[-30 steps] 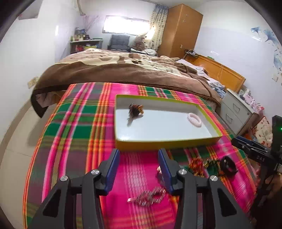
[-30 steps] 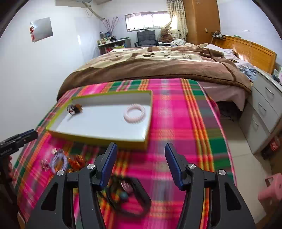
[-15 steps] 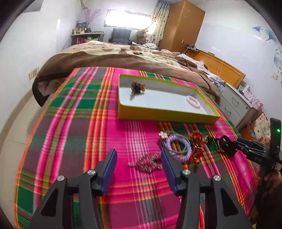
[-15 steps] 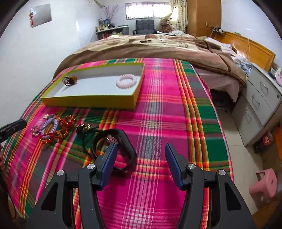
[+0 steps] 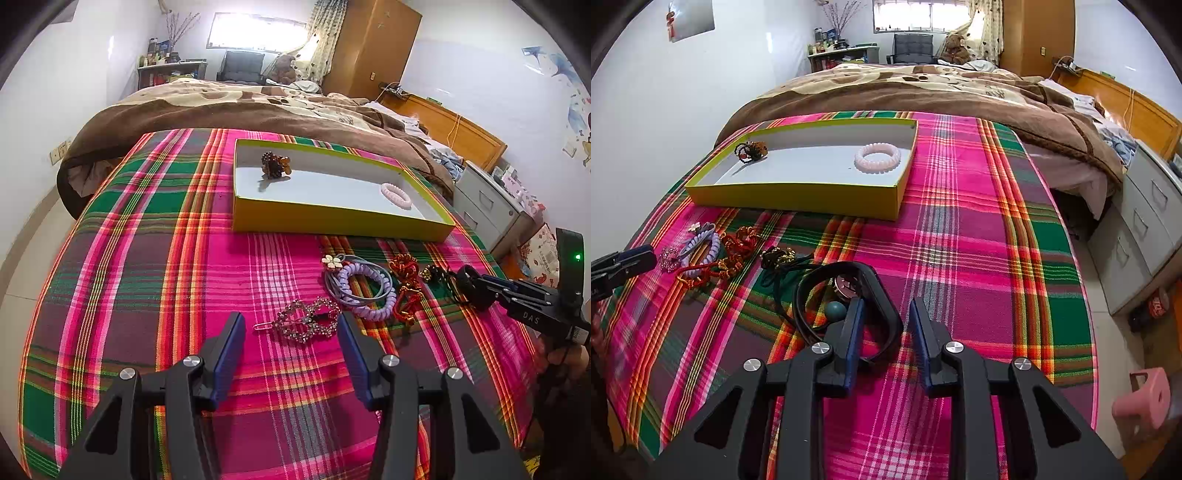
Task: Organize jewelry
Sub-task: 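Grasp the black watch band with the right gripper, then grasp the silver brooch with the left gripper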
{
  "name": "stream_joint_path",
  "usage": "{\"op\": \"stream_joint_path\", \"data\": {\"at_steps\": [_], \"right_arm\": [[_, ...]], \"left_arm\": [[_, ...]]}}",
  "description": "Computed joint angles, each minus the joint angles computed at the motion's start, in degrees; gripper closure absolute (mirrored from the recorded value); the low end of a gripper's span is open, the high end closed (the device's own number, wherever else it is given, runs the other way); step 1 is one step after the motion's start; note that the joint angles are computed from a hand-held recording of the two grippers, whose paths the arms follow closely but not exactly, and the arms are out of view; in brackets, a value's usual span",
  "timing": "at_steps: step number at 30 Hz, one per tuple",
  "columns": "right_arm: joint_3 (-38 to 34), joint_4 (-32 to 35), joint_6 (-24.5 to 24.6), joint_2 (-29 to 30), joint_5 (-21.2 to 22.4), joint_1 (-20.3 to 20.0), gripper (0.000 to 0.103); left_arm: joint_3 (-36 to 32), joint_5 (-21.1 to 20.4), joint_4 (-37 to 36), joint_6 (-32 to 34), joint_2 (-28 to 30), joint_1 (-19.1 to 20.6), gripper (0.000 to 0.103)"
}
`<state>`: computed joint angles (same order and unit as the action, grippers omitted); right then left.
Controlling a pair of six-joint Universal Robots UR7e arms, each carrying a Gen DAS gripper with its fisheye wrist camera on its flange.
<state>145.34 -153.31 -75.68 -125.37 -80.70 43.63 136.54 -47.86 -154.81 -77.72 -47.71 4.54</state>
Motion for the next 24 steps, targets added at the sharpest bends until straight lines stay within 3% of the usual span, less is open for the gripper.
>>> {"op": "stream_joint_path", "data": {"at_steps": [8,15,24], "right_arm": [[-0.65,2.08,0.87,-0.70,1.56,-1.17,0.090],[-1.10,3.48,1.68,-1.59,3.58,-2.46,0.090],[-1.71,5.93,1.87,-2.92,6.03,-4.38,0.090]], "left_arm": [[-1.62,-0.65,1.66,2.17,0.96,0.78,0.052],[-4.27,-0.09,7.47,3.36,1.75,1.75,0.052],[-7.55,-1.90,5.76,15.95,4.62,4.37,0.051]]}}
